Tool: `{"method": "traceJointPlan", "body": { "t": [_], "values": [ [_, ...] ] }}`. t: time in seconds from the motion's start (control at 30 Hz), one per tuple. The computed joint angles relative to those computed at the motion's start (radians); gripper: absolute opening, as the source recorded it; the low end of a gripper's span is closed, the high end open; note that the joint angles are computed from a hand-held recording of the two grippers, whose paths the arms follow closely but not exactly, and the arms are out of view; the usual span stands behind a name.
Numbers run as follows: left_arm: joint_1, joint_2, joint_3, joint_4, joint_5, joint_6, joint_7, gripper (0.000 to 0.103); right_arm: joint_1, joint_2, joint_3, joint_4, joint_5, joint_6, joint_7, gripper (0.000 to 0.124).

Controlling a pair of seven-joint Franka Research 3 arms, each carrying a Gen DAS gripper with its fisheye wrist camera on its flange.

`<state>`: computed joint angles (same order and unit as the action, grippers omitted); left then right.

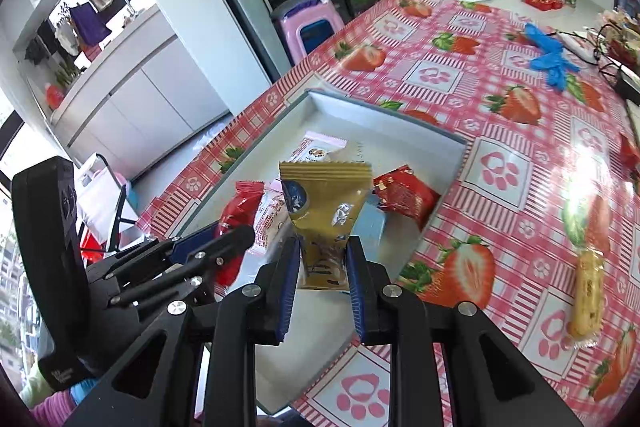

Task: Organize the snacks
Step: 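Carry both snacks over the white tray and open both tools to drop them, then grasp the red wrapper with the right tool while the left moves toward the yellow cake bar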

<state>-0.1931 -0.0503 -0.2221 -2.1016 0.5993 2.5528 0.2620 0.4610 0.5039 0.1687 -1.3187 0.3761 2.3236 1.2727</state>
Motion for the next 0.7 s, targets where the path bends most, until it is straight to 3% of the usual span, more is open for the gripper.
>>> {"method": "traceJointPlan", "body": {
  "t": [0.07,0.1,0.2,0.27,0.3,0.43,0.6,0.7],
  "values": [
    [-0.003,0.018,0.001,0.031,-0.024,-0.016,0.024,0.051,0.0,0.006,-0.014,0.007,-0.013,0.007,0.017,0.062],
    [-0.004,0.023,0.001,0.041,-0.027,-0.013,0.026,0.054,-0.002,0.001,-0.021,0.0,-0.021,0.023,0.023,0.086],
    [-0.016,0.062,-0.004,0.115,-0.019,-0.011,0.034,0.062,-0.018,-0.004,-0.048,0.006,-0.058,0.058,0.039,0.087],
    [-0.032,0.104,-0.007,0.18,-0.005,-0.015,0.04,0.08,-0.041,0.01,-0.067,0.044,-0.074,0.057,0.061,0.087],
    [-0.044,0.134,-0.008,0.221,0.011,-0.012,0.037,0.082,-0.055,0.023,-0.085,0.074,-0.086,0.058,0.084,0.087],
    [-0.121,0.324,-0.003,0.448,0.024,-0.032,0.074,0.088,-0.121,0.085,-0.125,0.204,-0.108,0.001,0.191,0.087],
    [-0.243,0.61,0.06,0.789,-0.026,-0.16,0.176,0.088,-0.196,0.194,-0.167,0.387,-0.147,-0.096,0.337,0.087],
    [-0.266,0.691,0.083,0.88,-0.04,-0.201,0.177,0.088,-0.25,0.276,-0.158,0.494,-0.119,-0.128,0.448,0.087]
  ]
}}
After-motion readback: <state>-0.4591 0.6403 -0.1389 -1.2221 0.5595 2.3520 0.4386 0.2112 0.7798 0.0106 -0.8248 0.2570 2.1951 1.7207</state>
